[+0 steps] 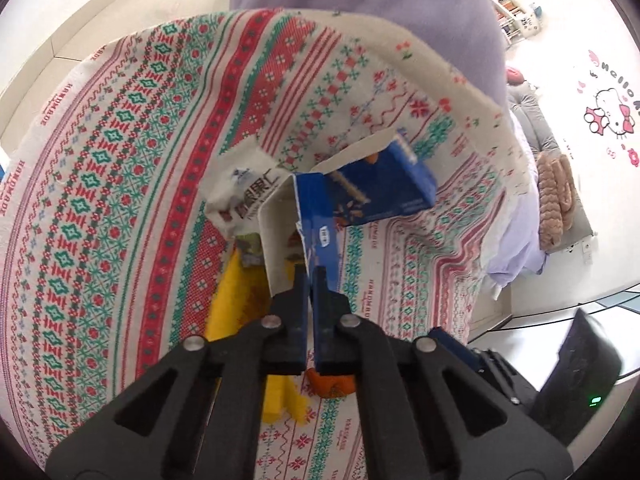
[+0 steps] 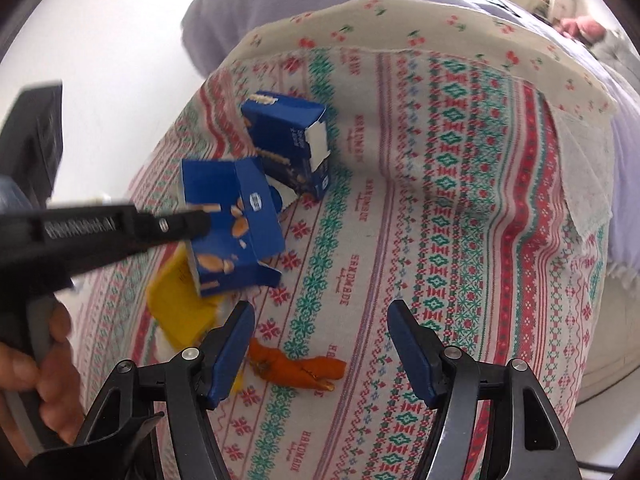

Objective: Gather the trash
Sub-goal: 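Grasp the blue snack box with the left tool while the right tool grasps the orange item, then carry the blue box and orange item over the bin and release both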

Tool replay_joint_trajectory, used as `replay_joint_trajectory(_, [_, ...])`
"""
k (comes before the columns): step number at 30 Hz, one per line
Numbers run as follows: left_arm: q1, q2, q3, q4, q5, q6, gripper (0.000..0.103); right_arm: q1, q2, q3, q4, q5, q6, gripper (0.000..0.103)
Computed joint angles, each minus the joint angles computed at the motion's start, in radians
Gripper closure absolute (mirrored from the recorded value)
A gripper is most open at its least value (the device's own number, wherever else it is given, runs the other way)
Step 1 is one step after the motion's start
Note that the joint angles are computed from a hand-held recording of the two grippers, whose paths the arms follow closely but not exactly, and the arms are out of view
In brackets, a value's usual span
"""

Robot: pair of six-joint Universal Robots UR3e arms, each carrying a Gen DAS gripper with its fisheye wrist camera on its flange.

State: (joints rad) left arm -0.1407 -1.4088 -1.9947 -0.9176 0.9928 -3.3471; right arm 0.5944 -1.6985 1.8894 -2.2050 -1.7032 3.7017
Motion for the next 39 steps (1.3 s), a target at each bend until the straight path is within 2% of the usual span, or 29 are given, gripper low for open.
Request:
replay_joint_trajectory(7, [0.144, 0.126, -0.044, -0.126, -0.137, 0.129, 0.102, 0.046, 0.073, -0.028, -0.011, 0.031, -0.073, 0.033])
replay_joint_trajectory(10, [0.187, 0.163, -0.046, -0.182, -0.163, 0.177, 0.102, 0.094, 0.140, -0.078, 0.008, 0.006, -0.098, 0.039])
replay_joint_trajectory(12, [0.211, 0.179, -0.038, -0.229, -0.167, 0.217, 0.102, 0.107, 0.179, -0.103, 0.019, 0.020, -0.106, 0.057])
replay_joint_trajectory(14, [0.242, 0.198, -0.033, -0.283, -0.171, 0.263, 0.102, 0.110, 0.219, -0.126, 0.041, 0.042, -0.108, 0.065])
replay_joint_trajectory(15, [0.258, 0.209, -0.029, -0.308, -0.173, 0.284, 0.102, 0.115, 0.230, -0.132, 0.048, 0.037, -0.105, 0.077])
replay_joint_trajectory(16, [0.285, 0.226, -0.028, -0.349, -0.178, 0.320, 0.102, 0.122, 0.247, -0.149, 0.064, 0.022, -0.100, 0.085])
replay_joint_trajectory(17, [0.284, 0.230, -0.025, -0.347, -0.179, 0.316, 0.102, 0.125, 0.254, -0.155, 0.068, 0.016, -0.095, 0.089])
replay_joint_trajectory(27, [0.427, 0.310, -0.003, -0.520, -0.209, 0.457, 0.102, 0.072, 0.122, -0.062, -0.047, 0.036, -0.052, 0.091])
replay_joint_trajectory(32, [0.455, 0.319, 0.007, -0.539, -0.196, 0.468, 0.102, 0.068, 0.089, -0.038, -0.111, 0.034, -0.041, 0.091])
replay_joint_trajectory(39, [0.535, 0.344, 0.033, -0.640, -0.175, 0.543, 0.102, 0.089, 0.151, -0.133, -0.168, 0.031, -0.032, 0.091])
